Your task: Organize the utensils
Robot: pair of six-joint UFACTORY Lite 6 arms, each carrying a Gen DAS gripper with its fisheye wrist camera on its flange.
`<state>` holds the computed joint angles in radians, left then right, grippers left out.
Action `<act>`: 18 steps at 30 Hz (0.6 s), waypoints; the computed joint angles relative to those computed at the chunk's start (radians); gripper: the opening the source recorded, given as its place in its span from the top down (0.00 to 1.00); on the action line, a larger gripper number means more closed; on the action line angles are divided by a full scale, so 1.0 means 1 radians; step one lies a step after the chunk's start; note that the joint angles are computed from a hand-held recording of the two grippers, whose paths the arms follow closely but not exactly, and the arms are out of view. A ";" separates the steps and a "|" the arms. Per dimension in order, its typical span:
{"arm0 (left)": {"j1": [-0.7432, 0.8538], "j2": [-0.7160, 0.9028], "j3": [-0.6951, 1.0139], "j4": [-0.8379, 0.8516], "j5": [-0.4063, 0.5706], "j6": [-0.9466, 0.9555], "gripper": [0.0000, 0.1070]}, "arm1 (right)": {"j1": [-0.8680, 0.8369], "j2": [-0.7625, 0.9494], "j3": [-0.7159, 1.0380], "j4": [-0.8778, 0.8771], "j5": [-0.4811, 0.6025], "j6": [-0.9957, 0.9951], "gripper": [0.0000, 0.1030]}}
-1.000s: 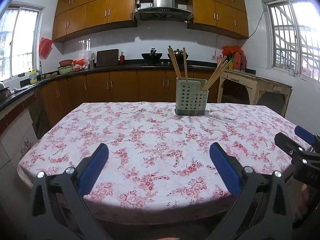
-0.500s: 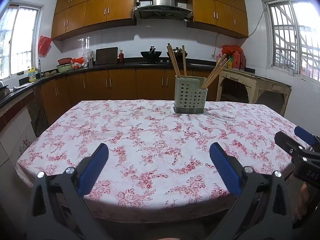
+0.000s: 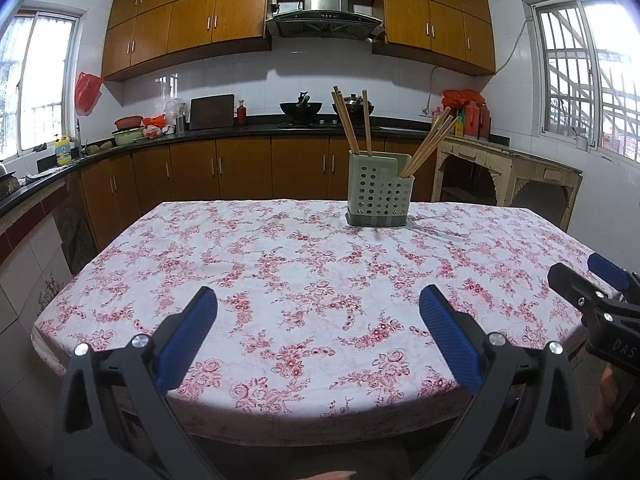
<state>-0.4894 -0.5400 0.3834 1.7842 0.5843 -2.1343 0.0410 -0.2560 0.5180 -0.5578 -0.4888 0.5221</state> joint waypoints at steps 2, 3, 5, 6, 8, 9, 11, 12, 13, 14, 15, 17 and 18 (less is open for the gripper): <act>0.001 0.001 -0.002 0.005 0.000 -0.004 0.08 | -0.001 -0.001 -0.002 -0.001 -0.001 0.000 0.02; 0.001 0.002 -0.001 0.004 0.000 -0.004 0.08 | -0.001 -0.002 -0.002 0.000 -0.001 -0.001 0.02; 0.001 0.002 -0.001 0.003 0.000 -0.004 0.08 | 0.001 -0.001 0.000 0.001 0.002 0.000 0.02; 0.000 0.002 -0.001 0.002 0.001 -0.004 0.08 | 0.000 -0.001 -0.001 0.000 0.001 0.001 0.02; -0.003 0.003 -0.002 0.004 0.003 -0.007 0.08 | 0.000 -0.001 -0.001 0.000 0.001 0.001 0.02; -0.003 0.003 -0.002 0.004 0.003 -0.007 0.08 | 0.001 -0.002 -0.001 0.000 0.002 0.000 0.02; -0.002 0.003 -0.003 0.005 0.002 -0.007 0.08 | 0.001 -0.002 -0.001 0.001 0.002 0.001 0.02; 0.000 0.002 -0.003 0.005 0.000 -0.006 0.08 | 0.001 -0.002 -0.001 0.000 0.002 0.001 0.02; -0.001 0.003 -0.002 0.005 0.000 -0.006 0.08 | 0.002 -0.002 0.000 0.001 0.004 0.000 0.02; -0.002 0.003 -0.002 0.004 0.001 -0.005 0.08 | 0.002 -0.002 0.000 0.001 0.004 0.001 0.02; -0.002 0.002 -0.002 0.003 0.001 -0.004 0.08 | 0.001 -0.002 -0.001 0.000 0.004 0.001 0.02; -0.003 0.002 -0.002 0.003 0.002 -0.004 0.08 | 0.002 -0.003 0.000 0.001 0.004 0.001 0.02; -0.005 0.005 -0.003 0.006 0.005 -0.009 0.08 | 0.002 -0.002 -0.003 0.005 0.002 -0.003 0.02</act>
